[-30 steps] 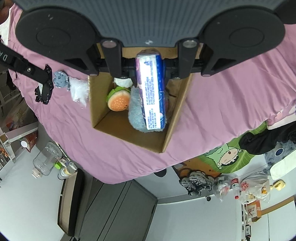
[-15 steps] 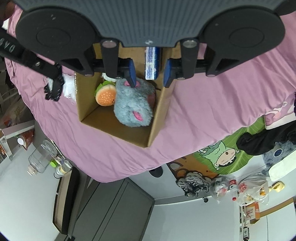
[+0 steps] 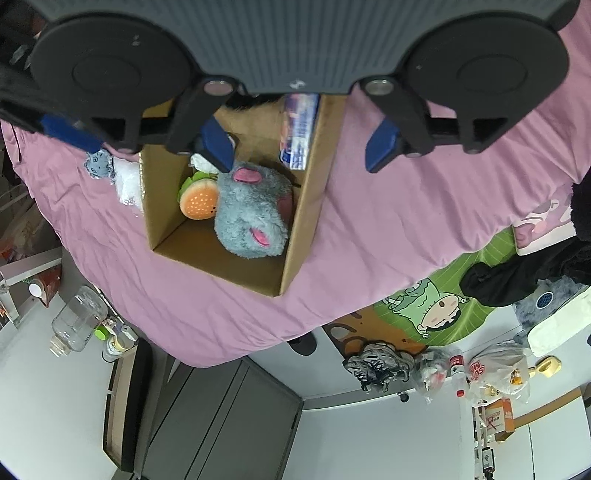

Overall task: Organize soft objects
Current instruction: 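Open the left gripper over the box while the right releases the black plush into it, then move the left gripper to the bubble-wrap bag while the right approaches the blue-grey plush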

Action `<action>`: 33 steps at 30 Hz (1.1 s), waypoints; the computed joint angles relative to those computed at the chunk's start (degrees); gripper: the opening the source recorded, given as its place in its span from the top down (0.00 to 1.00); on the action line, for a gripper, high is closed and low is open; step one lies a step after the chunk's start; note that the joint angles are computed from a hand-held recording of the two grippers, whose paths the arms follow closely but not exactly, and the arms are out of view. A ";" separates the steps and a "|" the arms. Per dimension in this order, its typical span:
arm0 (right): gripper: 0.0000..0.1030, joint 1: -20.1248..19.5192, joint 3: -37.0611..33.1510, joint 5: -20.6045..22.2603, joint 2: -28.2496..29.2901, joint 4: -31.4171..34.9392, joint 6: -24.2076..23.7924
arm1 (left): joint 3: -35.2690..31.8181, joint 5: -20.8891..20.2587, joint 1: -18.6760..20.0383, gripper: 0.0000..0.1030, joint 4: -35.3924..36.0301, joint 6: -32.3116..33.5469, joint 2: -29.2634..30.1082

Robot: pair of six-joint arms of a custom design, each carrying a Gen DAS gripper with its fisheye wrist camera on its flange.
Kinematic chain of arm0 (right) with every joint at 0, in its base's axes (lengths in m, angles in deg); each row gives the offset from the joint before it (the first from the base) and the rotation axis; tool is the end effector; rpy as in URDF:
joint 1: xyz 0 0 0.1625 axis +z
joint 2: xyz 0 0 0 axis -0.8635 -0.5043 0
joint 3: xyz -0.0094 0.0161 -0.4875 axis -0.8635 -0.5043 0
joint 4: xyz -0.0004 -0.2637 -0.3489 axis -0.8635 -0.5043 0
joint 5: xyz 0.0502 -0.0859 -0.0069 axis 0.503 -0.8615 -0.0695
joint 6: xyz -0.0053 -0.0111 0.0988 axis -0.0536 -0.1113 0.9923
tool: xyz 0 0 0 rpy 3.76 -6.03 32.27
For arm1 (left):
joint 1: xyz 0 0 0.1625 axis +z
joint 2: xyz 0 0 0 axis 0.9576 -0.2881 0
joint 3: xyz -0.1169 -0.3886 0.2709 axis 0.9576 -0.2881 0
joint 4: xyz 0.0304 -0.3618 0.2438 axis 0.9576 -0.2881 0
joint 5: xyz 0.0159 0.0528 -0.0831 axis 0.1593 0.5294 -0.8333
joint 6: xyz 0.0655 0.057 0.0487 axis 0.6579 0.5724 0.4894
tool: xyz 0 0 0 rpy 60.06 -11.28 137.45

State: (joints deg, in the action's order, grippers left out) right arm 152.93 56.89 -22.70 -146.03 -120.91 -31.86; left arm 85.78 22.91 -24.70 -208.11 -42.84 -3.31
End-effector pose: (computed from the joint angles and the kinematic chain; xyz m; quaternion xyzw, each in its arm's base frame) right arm 0.1457 -0.7314 0.3213 0.2251 -0.9197 0.2502 0.2019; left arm -0.3569 -0.7220 0.0940 -0.0518 0.9024 -0.3099 0.2949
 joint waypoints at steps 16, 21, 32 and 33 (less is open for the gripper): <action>0.37 -3.66 -1.92 -1.59 -3.36 -3.54 2.37 | -4.94 2.64 -3.13 0.04 -0.84 6.28 3.79; 0.37 -5.48 -3.22 -0.42 -4.56 -3.18 5.10 | -8.83 3.02 -4.01 0.04 -0.04 7.93 6.59; 0.37 -10.00 -6.86 3.68 -4.75 0.37 13.82 | -18.46 4.13 -4.83 0.04 7.33 8.47 13.12; 0.37 -10.45 -7.17 4.16 -4.69 0.95 14.47 | -19.13 4.29 -4.93 0.04 7.00 9.01 13.71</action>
State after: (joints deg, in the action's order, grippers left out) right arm 142.48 49.71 -18.54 -150.72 -119.96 -17.39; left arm 66.66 27.20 -29.62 -201.10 -33.83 10.41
